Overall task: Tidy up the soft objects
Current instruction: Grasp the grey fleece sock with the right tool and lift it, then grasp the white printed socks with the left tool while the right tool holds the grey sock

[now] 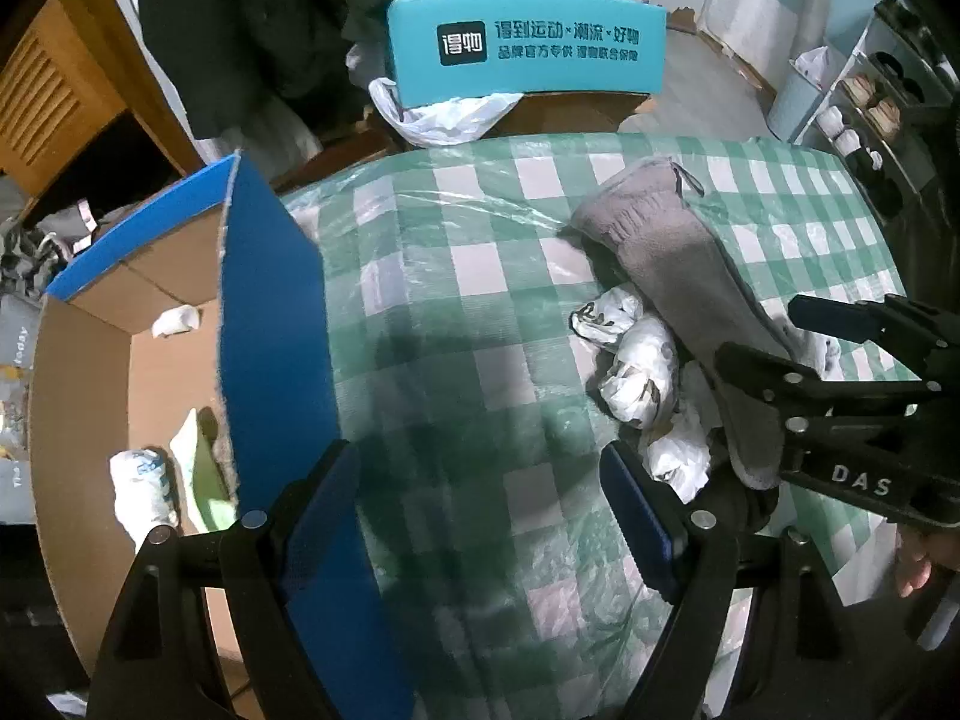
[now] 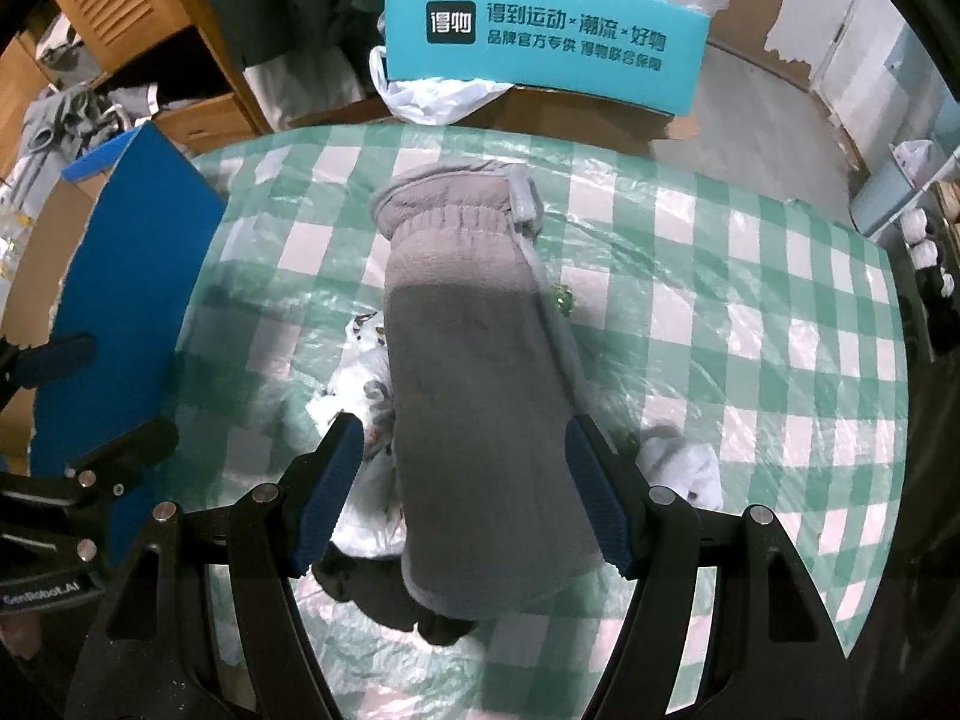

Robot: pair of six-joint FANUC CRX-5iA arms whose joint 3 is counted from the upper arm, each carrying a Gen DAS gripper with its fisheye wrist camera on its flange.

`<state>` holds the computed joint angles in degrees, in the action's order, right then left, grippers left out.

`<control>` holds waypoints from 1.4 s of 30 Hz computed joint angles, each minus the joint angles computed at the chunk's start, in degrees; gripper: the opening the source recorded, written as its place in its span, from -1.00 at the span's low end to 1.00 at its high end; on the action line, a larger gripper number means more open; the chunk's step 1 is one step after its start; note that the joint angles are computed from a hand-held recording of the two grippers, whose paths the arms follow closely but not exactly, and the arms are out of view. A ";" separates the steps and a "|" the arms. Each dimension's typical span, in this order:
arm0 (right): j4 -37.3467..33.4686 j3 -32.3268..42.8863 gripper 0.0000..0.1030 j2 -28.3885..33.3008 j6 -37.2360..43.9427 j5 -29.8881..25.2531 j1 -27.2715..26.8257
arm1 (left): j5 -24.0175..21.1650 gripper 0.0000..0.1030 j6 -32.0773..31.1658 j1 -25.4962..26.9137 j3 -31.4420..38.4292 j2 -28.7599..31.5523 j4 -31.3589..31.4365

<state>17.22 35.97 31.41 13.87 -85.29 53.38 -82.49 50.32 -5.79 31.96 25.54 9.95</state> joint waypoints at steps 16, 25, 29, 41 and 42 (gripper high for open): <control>-2.40 1.38 0.35 2.34 3.47 0.50 -2.28 | -1.80 0.62 0.30 -1.79 2.01 3.00 -1.08; -2.85 -1.19 -0.63 0.51 3.21 2.74 -2.45 | -2.38 0.62 -0.32 -2.02 1.86 3.00 -0.86; -1.04 -4.50 -0.72 -2.30 -0.10 4.70 -2.00 | -2.44 0.62 -0.32 -2.19 1.73 2.86 -0.86; 2.10 -10.99 -0.73 -7.96 -7.21 5.64 0.29 | -3.88 0.62 0.48 -3.33 1.31 2.77 0.76; 2.28 -11.31 -0.73 -8.22 -7.49 5.43 0.56 | -3.97 0.62 0.74 -3.54 1.35 2.87 0.84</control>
